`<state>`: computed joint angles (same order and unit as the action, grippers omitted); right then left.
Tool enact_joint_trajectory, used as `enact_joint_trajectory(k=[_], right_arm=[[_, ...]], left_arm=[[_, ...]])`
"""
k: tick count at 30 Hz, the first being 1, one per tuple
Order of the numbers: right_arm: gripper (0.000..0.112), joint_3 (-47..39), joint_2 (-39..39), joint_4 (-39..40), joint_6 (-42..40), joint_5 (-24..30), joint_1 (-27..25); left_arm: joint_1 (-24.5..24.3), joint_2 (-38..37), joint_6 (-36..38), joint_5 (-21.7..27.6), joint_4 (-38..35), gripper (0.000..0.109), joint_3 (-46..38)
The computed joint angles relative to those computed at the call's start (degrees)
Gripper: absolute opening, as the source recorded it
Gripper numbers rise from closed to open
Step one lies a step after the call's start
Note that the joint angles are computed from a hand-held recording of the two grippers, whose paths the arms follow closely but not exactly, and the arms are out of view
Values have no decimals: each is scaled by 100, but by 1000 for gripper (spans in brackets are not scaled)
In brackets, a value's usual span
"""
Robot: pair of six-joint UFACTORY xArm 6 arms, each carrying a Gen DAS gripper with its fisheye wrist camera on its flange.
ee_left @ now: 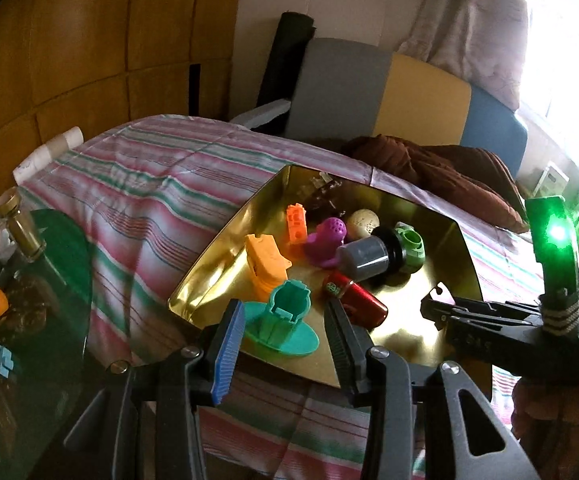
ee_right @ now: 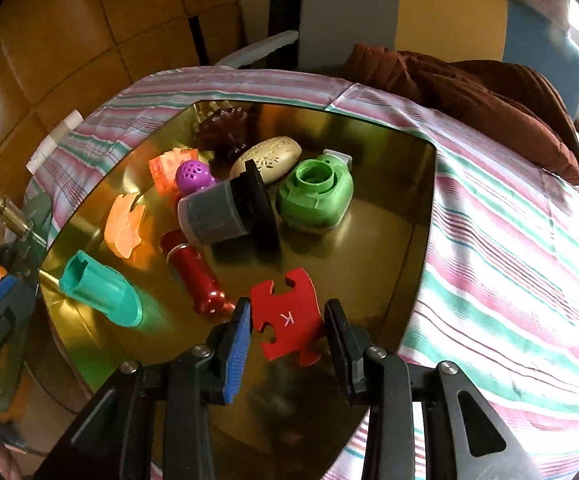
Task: Organize rigid objects
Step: 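Carry the red puzzle piece into the gold tray with the right tool, then open the right tool over the tray and withdraw it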
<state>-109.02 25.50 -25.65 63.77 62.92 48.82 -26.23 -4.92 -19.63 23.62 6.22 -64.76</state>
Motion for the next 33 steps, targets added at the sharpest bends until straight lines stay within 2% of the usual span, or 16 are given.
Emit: enact_joint_trajectory(k=[7, 13, 17, 25, 27, 31, 33], right_arm=[[38, 15, 58, 74, 81, -136, -68], [38, 41, 22, 156, 25, -125, 10], [56, 309, -182, 72, 284, -363, 74], [57, 443, -461, -587, 1019, -292, 298], [69, 311, -426, -702, 1119, -109, 394], [78, 65, -330, -800, 1276, 124, 519], [92, 10, -325, -838, 1359, 201, 562]], left_arm=[[-17, 14, -211, 85, 292, 41, -67], [-51, 3, -647, 213, 856, 41, -125], [-66, -19, -899, 267, 1215, 41, -133], [-76, -44, -1071, 387, 1399, 41, -170], [-95, -40, -1277, 487, 1649, 41, -208], [-148, -28, -1439, 735, 1923, 41, -296], [-167, 1, -1334, 866, 1847, 41, -356]])
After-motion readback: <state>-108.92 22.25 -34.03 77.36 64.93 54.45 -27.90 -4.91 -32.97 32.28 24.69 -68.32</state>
